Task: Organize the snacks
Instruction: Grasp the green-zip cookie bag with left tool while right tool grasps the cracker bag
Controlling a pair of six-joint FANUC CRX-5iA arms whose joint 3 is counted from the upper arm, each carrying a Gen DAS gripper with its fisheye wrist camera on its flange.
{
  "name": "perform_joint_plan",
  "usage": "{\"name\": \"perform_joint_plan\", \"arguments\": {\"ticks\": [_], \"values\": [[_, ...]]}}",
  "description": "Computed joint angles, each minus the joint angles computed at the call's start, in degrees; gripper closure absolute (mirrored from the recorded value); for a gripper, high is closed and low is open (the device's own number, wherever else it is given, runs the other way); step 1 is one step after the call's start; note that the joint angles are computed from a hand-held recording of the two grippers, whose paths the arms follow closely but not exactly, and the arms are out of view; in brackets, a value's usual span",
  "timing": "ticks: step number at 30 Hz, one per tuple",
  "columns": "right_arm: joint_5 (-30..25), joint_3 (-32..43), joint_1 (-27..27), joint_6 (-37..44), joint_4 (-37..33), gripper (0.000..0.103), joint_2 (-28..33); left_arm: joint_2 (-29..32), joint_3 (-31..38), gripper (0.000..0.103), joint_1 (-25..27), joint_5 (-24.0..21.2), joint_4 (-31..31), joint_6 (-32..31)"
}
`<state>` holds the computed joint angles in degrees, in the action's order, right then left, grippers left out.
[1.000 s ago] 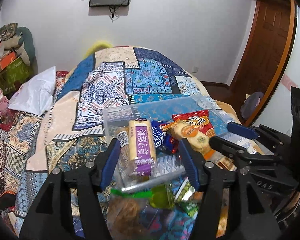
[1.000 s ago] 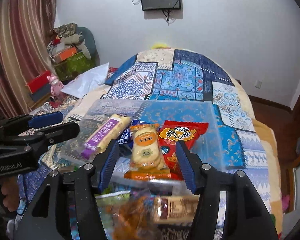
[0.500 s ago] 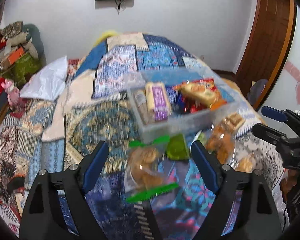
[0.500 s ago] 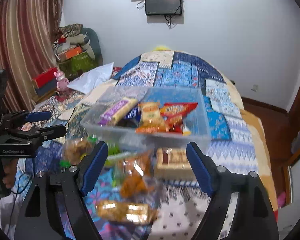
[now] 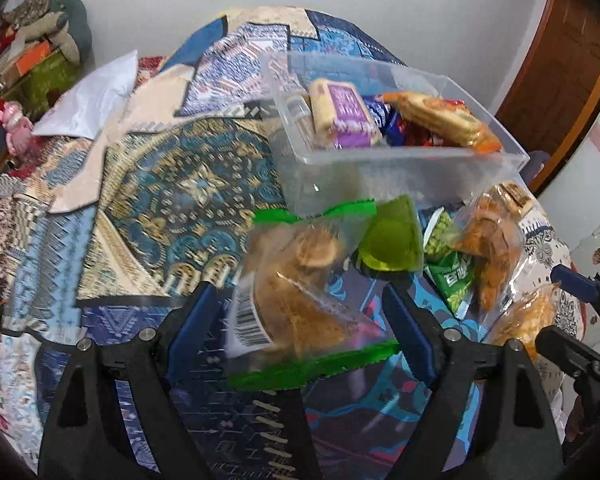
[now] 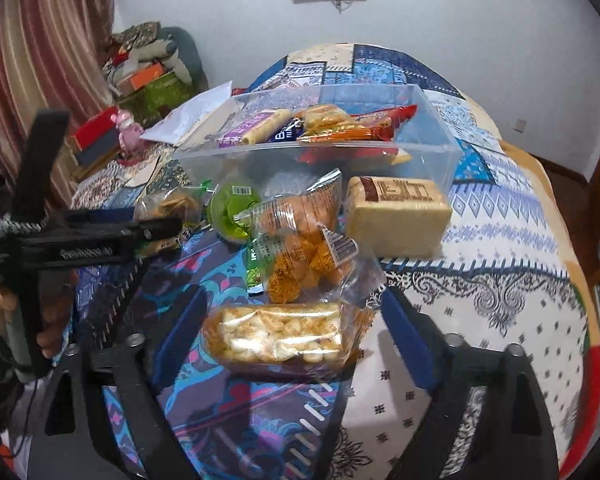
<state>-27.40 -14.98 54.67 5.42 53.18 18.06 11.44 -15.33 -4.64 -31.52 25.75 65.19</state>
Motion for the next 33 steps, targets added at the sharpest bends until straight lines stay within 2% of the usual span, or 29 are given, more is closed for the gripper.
{"name": "perform_joint_plan", "arguments": {"ticks": [2, 3, 5, 7, 10, 15, 22, 25, 27, 29, 33], "values": [[0.08, -0.45, -0.15, -2.0, 1.07, 0.009, -0.04, 0.27, -0.96, 0.019, -0.09, 0.73, 2.34, -1.96], [0.18, -0.55, -0.16, -2.32, 0.91, 0.007, -0.12, 0.21, -1.72, 0.024, -0.16, 1.38, 3.98, -3.58], [0.76, -1.03, -0.23, -2.99, 0.59, 0.007, -0.53, -0.13, -2.45, 0.027, -0.38, 2.68, 4.53, -4.21], [1.47, -1.55, -0.26, -3.4, 0.45, 0.006, -1.02, -0.74, -3.96, 0.034, -0.57, 3.89, 7.3, -7.11], [0.99, -2.11, 0.24, -3.96, 1.2, 0.005, -1.46, -2.34, -5.17, 0.037, -0.81, 5.22, 5.38, -6.02], [1.57, -2.98, 0.67, -4.33, 2.38, 0.001, -1.65, -5.56, -8.5, 0.038, 0.12, 5.51, 6.68, -7.83], [-0.08, 0.9, 1.51, 2.71, -6.64, 0.001, 1.43, -9.76, -12.64, 0.038, 1.35, 6.95, 11.31, -11.53], [0.53, 0.79, 1.06, 1.94, -6.17, 0.003, 1.75, -11.47, -13.93, 0.038, 1.27, 7.78, 12.76, -12.86], [2.04, 0.43, 0.7, 3.14, -7.27, 0.02, 1.33, -12.54, -14.55, 0.038, 1.03, 8.14, 13.93, -13.77], [3.06, -0.09, 0.56, 4.07, -7.75, 0.029, 0.72, -12.9, -14.71, 0.038, 0.77, 8.26, 15.08, -14.81], [3.28, -1.62, 0.71, 2.88, -5.56, 0.03, -0.57, -13.33, -14.58, 0.038, 0.05, 8.86, 16.73, -16.14]]}}
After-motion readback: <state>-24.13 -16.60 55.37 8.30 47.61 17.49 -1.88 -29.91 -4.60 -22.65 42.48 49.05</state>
